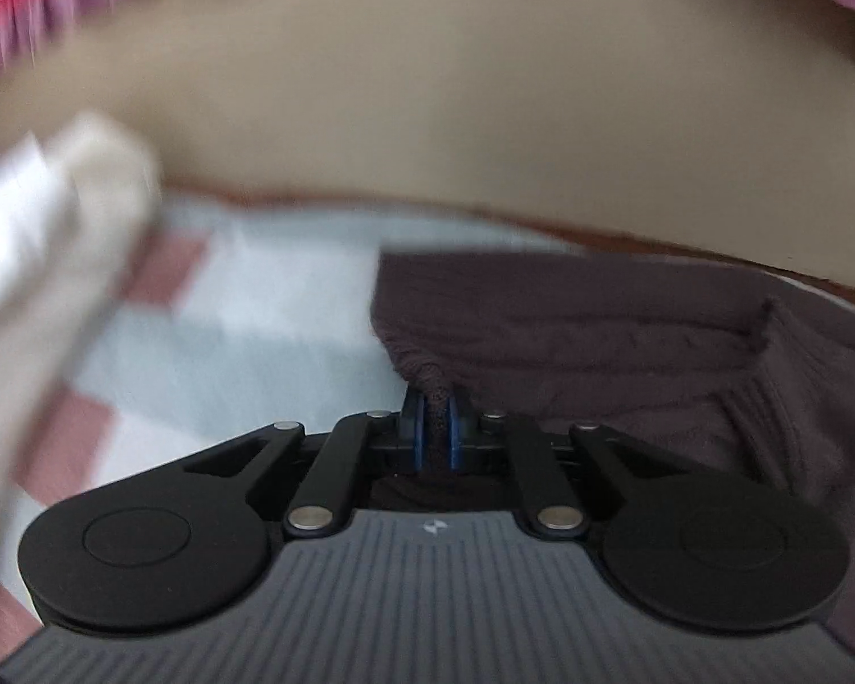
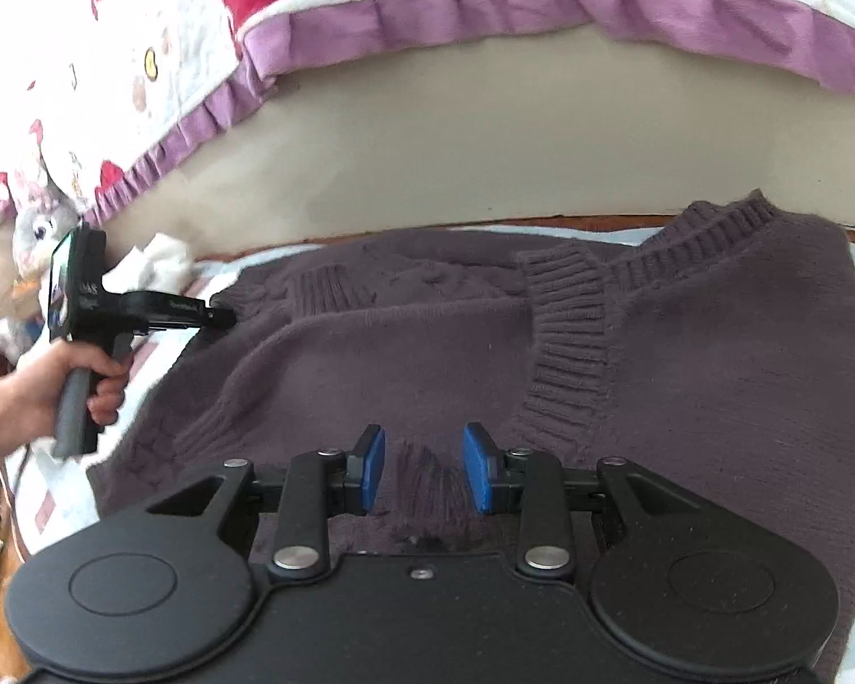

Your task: Fold clothes

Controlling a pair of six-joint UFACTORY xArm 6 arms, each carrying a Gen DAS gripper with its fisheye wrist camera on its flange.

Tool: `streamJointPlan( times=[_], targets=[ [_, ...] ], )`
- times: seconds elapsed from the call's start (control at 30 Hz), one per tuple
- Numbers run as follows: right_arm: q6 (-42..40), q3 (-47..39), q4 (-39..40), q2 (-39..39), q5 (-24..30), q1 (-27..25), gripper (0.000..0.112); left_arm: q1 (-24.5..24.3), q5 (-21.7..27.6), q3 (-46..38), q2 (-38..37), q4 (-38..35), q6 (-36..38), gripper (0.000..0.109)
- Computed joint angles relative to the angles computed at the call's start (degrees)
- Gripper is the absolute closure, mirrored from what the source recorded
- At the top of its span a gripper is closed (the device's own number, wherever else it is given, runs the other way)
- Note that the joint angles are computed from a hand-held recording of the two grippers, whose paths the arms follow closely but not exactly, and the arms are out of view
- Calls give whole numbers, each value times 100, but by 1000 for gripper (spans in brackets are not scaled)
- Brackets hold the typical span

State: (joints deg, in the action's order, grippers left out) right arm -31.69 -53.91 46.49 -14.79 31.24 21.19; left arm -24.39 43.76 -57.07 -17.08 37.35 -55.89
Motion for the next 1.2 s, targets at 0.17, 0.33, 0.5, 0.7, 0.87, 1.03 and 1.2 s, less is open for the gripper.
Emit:
streamJointPlan(
  times=[0.17, 0.33, 0.5, 0.7, 0.87, 1.03, 1.2],
  targets=[
    [23, 58, -179, -45, -73, 59, 76, -642, 1642, -687, 446, 1558, -936, 97],
    [45, 80, -437, -100, -103, 138, 76, -1011, 2290, -411, -267, 814, -1005, 43],
    [-184, 19, -283, -119, -215, 253, 76, -1479, 2172, 830, -2181, -587, -1864, 44],
    [-865, -65, -613, -37, -272, 645, 87, -2061, 2979, 1050, -2901, -1370, -2730, 45],
    [-617, -193, -1840, 444, -7, 997, 88, -2128, 2740, 1348, -3079, -1268, -2857, 43],
    [-521, -372, -1783, 512, 401, 905, 88, -2099, 2202, 1872, -3300, -1274, -2893, 43],
    [-304, -458, -1169, 234, 744, 570, 82, -1946, 1456, 2222, -3413, -1146, -3181, 36]
  ],
)
